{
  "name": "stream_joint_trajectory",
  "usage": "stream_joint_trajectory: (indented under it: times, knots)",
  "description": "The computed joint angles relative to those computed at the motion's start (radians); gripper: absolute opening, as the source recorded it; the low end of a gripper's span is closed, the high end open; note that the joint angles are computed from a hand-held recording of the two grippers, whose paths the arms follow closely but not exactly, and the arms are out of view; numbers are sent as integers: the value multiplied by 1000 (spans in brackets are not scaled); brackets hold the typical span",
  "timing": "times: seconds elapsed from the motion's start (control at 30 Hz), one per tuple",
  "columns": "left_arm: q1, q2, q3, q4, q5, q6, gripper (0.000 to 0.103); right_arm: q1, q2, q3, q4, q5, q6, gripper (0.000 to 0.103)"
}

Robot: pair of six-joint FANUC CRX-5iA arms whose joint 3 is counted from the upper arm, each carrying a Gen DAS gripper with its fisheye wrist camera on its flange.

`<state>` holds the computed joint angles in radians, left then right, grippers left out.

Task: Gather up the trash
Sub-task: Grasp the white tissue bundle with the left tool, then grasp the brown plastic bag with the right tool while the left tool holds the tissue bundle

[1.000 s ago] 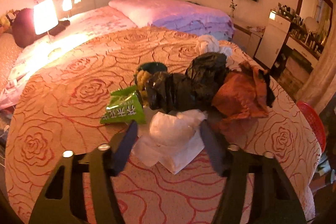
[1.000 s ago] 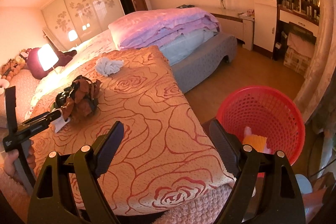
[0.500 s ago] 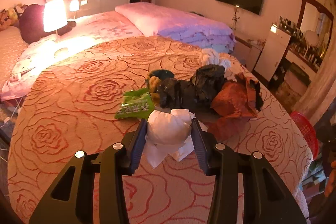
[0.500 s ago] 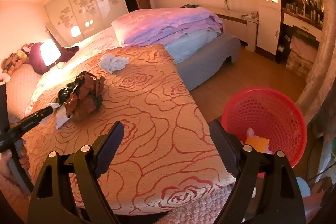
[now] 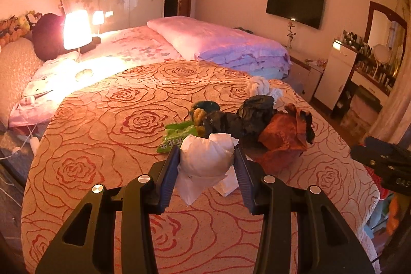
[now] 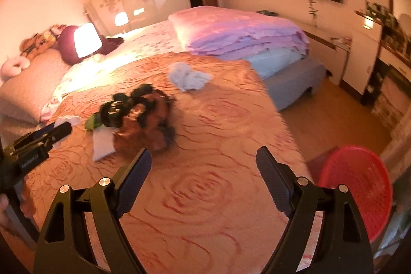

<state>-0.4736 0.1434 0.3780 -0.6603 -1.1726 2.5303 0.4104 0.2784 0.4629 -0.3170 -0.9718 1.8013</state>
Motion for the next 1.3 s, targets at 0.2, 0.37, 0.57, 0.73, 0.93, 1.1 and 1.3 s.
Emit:
stream_joint_trajectory:
  times: [0.2, 0.37, 0.57, 0.73, 0.93, 1.1, 1.3]
  knots:
    - [14, -18, -26, 6, 13, 14, 41, 47, 68, 95, -8, -37, -5, 81]
    - [20, -27, -39, 9, 20, 24, 41, 79, 120, 165, -2, -47, 0, 81]
    - [28, -29, -46, 20, 30, 20, 41, 99, 182, 236, 25, -82, -33, 80]
    - [28, -26, -47, 30, 35, 14, 41, 101, 214, 276, 23, -124, -14, 49]
    - [24, -24, -45, 27, 37, 14, 41, 78, 191, 250, -13, -121, 14, 39]
    - [16, -20, -38, 21, 35, 13, 41, 48, 139, 194, -44, -99, 31, 38]
    - [2, -14, -26, 19, 31, 7, 41, 20, 73, 115, -47, -62, 44, 38]
